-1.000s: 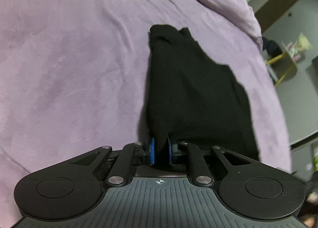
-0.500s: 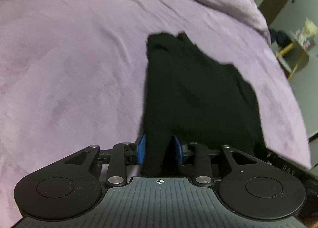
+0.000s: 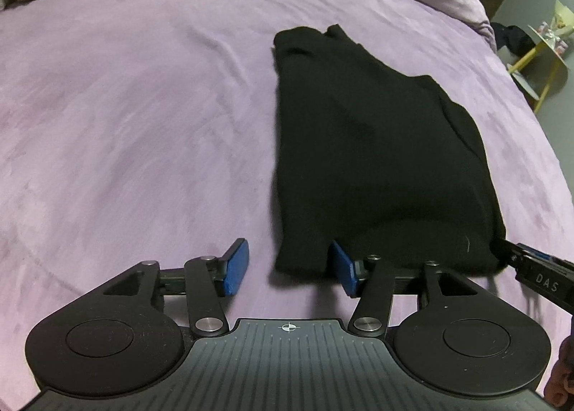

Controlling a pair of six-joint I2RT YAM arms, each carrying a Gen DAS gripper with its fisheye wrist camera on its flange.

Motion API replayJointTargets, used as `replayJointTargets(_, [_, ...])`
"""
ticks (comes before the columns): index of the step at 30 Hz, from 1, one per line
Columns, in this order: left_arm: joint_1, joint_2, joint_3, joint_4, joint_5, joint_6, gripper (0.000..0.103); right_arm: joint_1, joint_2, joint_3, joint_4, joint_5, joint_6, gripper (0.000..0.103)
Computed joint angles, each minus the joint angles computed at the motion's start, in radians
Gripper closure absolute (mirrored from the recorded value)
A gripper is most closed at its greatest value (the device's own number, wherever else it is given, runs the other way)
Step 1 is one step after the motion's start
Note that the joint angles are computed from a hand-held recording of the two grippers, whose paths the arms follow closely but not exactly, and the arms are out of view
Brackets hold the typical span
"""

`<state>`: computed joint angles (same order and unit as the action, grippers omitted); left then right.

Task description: Fold small clothes

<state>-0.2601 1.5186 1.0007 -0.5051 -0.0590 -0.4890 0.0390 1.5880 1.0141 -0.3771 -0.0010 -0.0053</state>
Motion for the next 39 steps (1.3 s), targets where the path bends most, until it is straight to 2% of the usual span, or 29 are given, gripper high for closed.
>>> replayJointTargets(4, [-0.024, -0.021, 0.013, -0.066, -0.024, -0.003, 0.039, 0.04, -0.008, 0.026, -0.072, 0.078, 0.005, 0.058])
replayJointTargets(6, [-0.046, -0.028, 0.025, -0.114, -0.054, -0.004, 0.035, 0.056, -0.019, 0.043, -0.134, 0.105, 0.021, 0.05])
replayJointTargets(8, [-0.074, -0.044, 0.028, -0.15, -0.099, -0.012, 0.027, 0.063, -0.044, 0.039, -0.181, 0.113, 0.034, 0.038])
replayJointTargets(9, [-0.085, -0.052, 0.025, -0.16, -0.116, -0.015, 0.026, 0.066, -0.065, 0.026, -0.19, 0.112, 0.037, 0.036])
replayJointTargets(11, [-0.107, -0.065, 0.024, -0.176, -0.142, -0.017, 0.022, 0.071, -0.095, 0.009, -0.207, 0.102, 0.035, 0.026])
replayJointTargets(13, [-0.121, -0.065, 0.033, -0.193, -0.16, -0.021, 0.021, 0.08, -0.115, 0.004, -0.231, 0.099, 0.039, 0.022])
replayJointTargets(19, [-0.142, -0.046, 0.087, -0.268, -0.194, -0.036, 0.019, 0.1, -0.118, 0.049, -0.309, 0.107, 0.075, 0.017])
replayJointTargets(23, [-0.153, -0.069, 0.1, -0.298, -0.225, -0.057, 0.011, 0.11, -0.107, 0.091, -0.357, 0.105, 0.091, 0.013])
replayJointTargets(26, [-0.161, -0.077, 0.118, -0.322, -0.254, -0.072, 0.009, 0.112, -0.112, 0.112, -0.377, 0.094, 0.109, 0.006])
replayJointTargets(32, [-0.17, -0.075, 0.151, -0.358, -0.278, -0.073, 0.008, 0.129, -0.125, 0.145, -0.39, 0.108, 0.126, 0.005])
replayJointTargets(39, [-0.175, -0.083, 0.167, -0.363, -0.251, -0.056, 0.008, 0.141, -0.119, 0.174, -0.413, 0.127, 0.131, 0.005])
